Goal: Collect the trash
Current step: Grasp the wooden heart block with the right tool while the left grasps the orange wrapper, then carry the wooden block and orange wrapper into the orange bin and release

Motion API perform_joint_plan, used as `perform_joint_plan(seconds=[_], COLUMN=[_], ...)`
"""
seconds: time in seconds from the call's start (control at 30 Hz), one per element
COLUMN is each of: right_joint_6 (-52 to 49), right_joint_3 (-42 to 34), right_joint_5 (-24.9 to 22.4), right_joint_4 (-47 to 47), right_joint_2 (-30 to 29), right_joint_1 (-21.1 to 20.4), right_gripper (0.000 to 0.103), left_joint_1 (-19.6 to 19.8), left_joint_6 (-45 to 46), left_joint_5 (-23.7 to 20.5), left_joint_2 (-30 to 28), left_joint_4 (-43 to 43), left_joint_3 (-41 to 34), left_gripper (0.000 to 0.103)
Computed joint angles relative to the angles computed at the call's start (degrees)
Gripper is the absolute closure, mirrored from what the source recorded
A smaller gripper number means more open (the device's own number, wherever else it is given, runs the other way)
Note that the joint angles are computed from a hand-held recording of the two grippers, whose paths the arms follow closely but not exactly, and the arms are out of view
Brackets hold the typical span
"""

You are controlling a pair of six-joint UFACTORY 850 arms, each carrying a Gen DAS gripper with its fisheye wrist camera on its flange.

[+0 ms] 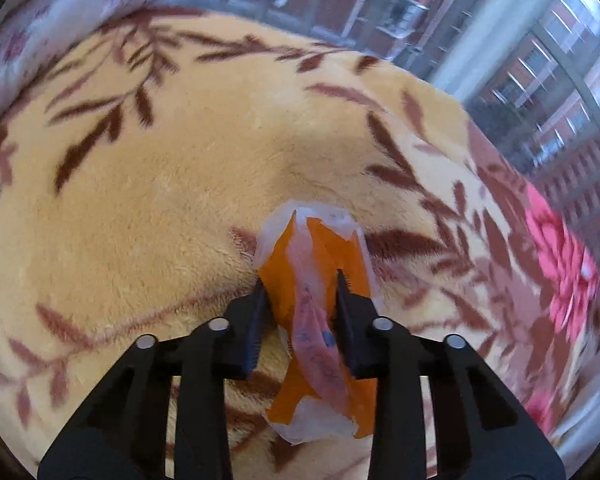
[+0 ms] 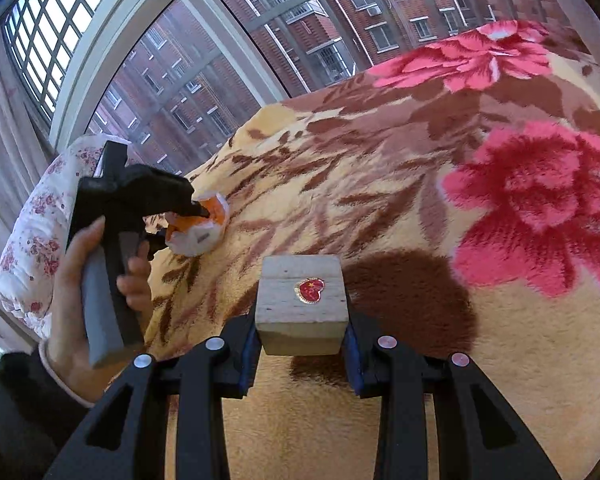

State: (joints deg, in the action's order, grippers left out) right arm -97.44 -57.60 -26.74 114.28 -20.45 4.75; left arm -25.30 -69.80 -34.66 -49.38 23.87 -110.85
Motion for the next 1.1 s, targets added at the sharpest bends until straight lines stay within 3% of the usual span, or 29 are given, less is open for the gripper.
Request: perform_joint_plan(seconds=[0.07, 0.2, 0.4, 0.5, 0.7, 0.93, 1.1], right_joint_6=[0.0, 0.0, -1.4, -2.0, 1.1, -10.0, -24.5], right_joint_3=[0.1, 0.1, 0.7, 1.0, 0.9, 12.8, 25.1], right_joint_5=[0.0, -0.1, -1.0, -0.9, 3.7, 6.6, 10.1], right_joint_4=[0.1, 0.2, 2.2, 3.3, 1.5, 9.4, 21.3], right_joint_2=[0.1, 0.1, 0.3, 0.5, 1.3, 15.1, 31.6], right_joint_1=[0.0, 0.0, -0.3, -0.4, 0.3, 2.2, 5.6], right_gripper=[0.069, 0.069, 0.069, 0.069, 0.069, 0.069, 0.069], left_joint_1=[-0.8, -2.6, -7.5, -9.8, -13.6, -17.7, -20.7], left_joint_6=[1.6, 2.1, -6.5, -9.6, -14.8, -25.1, -33.1], left_joint_5=[2.3, 1.7, 1.9, 1.4, 0.5, 0.8, 2.3], left_joint_2=[1.7, 3.7, 13.9, 18.9, 25.1, 32.8, 38.9], left_joint_4=[2.7, 10.5, 29.9, 35.2, 41.1, 50.9, 57.3], left_joint_3=[2.6, 5.7, 20.3, 27.1, 35.8, 45.4, 52.3], left_gripper=[0.082, 0.084, 0.085, 0.085, 0.085, 0.085, 0.085])
